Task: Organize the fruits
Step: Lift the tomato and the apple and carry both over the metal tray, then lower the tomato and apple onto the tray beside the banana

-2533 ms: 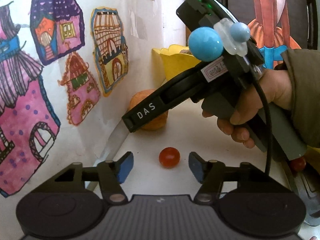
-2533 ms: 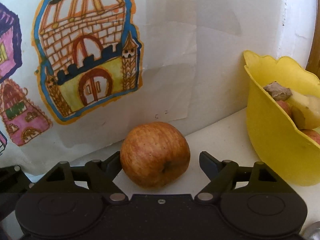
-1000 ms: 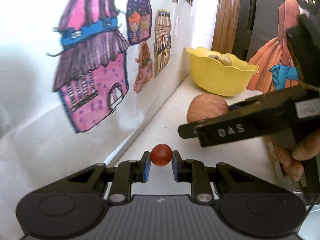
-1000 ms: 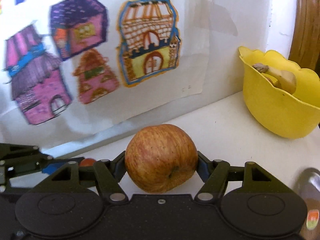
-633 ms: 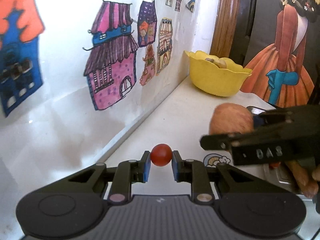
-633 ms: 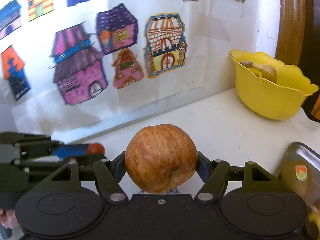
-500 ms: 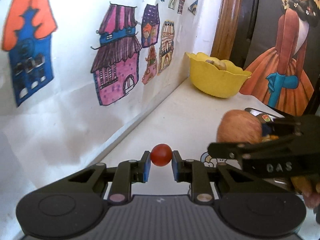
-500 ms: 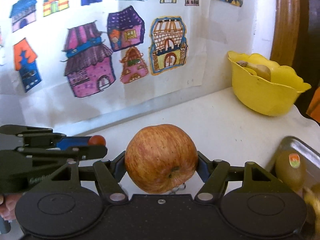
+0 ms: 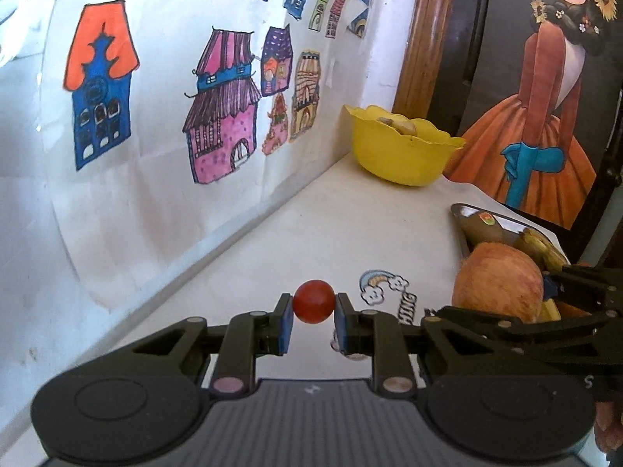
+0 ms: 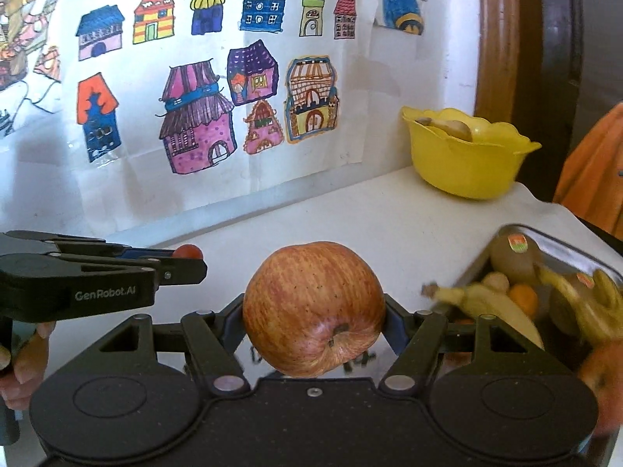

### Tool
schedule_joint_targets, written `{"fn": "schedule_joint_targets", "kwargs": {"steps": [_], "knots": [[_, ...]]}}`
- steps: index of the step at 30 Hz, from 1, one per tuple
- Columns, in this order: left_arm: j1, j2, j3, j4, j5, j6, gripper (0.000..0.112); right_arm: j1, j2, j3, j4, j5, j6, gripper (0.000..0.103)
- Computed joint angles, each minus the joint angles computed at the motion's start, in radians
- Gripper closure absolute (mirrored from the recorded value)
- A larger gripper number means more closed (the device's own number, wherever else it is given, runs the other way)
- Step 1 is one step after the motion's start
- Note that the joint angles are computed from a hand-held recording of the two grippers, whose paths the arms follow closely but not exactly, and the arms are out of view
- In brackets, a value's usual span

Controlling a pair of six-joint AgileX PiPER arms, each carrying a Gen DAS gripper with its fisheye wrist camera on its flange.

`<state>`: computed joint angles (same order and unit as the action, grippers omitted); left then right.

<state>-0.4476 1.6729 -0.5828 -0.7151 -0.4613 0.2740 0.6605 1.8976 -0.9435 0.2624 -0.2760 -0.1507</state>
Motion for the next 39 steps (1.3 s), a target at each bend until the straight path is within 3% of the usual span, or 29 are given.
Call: {"fn": "schedule_joint_targets", "kwargs": {"steps": [19,29,39], "knots": [[-0.222,0.017,-0.016,-0.176,-0.050,0.085,0.088,0.047,-0.166,0.407,0.101,-0.295,0.033,0.033],[-0.313,0.110,-0.169,-0.287,-0.037,0.206,0.088,-0.081,-0.237,0.550,-0.033,-0.407,0.127,0.033],[-0.341,0.210,-0.319,-0.349,-0.010,0.307,0.088,-0.232,-0.254,0.603,-0.186,-0.459,0.217,0.033]]}}
